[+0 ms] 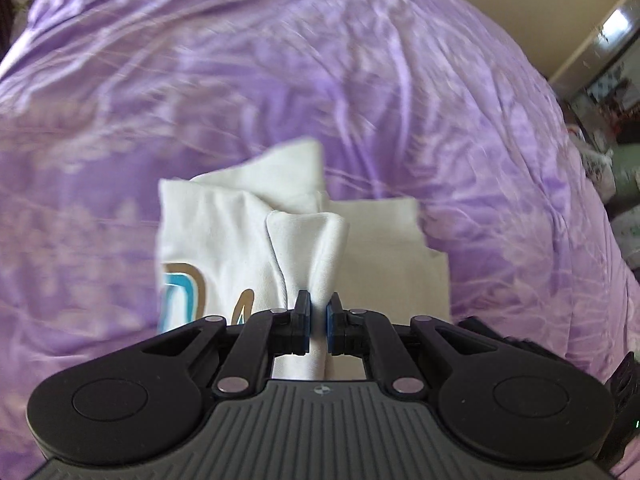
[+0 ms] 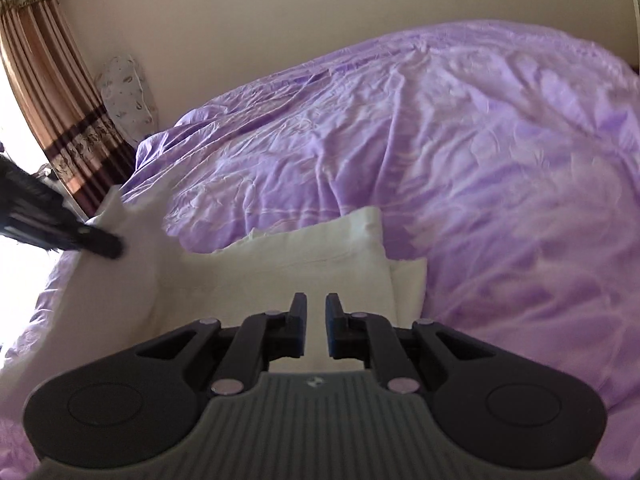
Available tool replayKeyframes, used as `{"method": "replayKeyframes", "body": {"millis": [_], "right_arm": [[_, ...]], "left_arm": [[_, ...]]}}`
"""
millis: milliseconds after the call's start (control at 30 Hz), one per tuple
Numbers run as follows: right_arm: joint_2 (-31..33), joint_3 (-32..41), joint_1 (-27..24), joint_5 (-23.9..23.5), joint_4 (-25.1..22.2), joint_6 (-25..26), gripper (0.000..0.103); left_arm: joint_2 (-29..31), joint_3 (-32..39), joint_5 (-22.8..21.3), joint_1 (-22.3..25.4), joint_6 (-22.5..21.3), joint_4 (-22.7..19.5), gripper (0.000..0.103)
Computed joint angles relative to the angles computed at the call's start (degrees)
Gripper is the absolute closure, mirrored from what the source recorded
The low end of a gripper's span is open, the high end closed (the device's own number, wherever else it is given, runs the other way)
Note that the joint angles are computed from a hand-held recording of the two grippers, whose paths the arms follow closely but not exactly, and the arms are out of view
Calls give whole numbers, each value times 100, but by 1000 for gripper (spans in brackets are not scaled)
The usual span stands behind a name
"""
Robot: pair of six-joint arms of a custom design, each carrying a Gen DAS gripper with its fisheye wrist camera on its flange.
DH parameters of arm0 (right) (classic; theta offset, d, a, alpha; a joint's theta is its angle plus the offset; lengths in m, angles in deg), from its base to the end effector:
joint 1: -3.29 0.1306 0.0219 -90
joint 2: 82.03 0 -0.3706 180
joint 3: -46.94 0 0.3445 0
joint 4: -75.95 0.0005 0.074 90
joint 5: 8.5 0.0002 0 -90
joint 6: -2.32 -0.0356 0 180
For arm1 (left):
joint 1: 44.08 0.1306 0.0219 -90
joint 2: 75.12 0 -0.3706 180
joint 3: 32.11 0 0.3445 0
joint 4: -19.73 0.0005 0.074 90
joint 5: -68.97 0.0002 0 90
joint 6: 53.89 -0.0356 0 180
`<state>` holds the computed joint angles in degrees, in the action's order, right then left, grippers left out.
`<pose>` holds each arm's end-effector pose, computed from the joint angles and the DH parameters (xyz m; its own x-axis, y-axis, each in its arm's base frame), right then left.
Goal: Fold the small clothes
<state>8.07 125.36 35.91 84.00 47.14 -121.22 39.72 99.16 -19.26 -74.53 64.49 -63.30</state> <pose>0.3743 0.2371 0.3602 -0.7380 0.1831 -0.6495 -0.1234 0.9097 0.3966 0.4745 -0.2808 0.4637 -0.9419 0.0026 -0.3359 0.0789 0.9737 -0.2137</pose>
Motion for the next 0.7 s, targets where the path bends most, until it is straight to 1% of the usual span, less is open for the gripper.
{"method": "replayKeyframes", "body": {"millis": [167,267,333,367,400,433,500,533,567,600,700], "right_arm": [[50,-240,-38,-194,289,15,98],[70,-346,-78,-348,418,-65,98],[85,-373,-95,-418,479,-86,98],[86,-394,-108,-465,516,-105,97],[97,-401,-120,-510,545,-131,94],[111,-406,-131,-555,580,-160,93],[146,-402,-139,-634,622,-205,92],[173,-387,-148,-682,635,-225,91],[187,-380,-149,-735,651,-255,85],[200,-383,-160,-801,690,-291,78],[251,-447,-261,-1179,971,-585,70]], "left_arm": [[597,170,274,-276,85,127,97],[796,12,460,-316,59,297,96],[886,-95,666,-290,-62,382,96],[890,-157,743,-276,-64,463,93],[870,-241,906,-240,-66,587,90],[823,-352,1114,-191,-92,733,80],[712,-489,1382,-118,-171,961,71],[608,-615,1466,-94,-313,1104,61],[510,-687,1525,-70,-451,1205,55],[344,-872,1562,-37,-564,1376,54],[-105,-1350,1585,131,-744,1798,52]]}}
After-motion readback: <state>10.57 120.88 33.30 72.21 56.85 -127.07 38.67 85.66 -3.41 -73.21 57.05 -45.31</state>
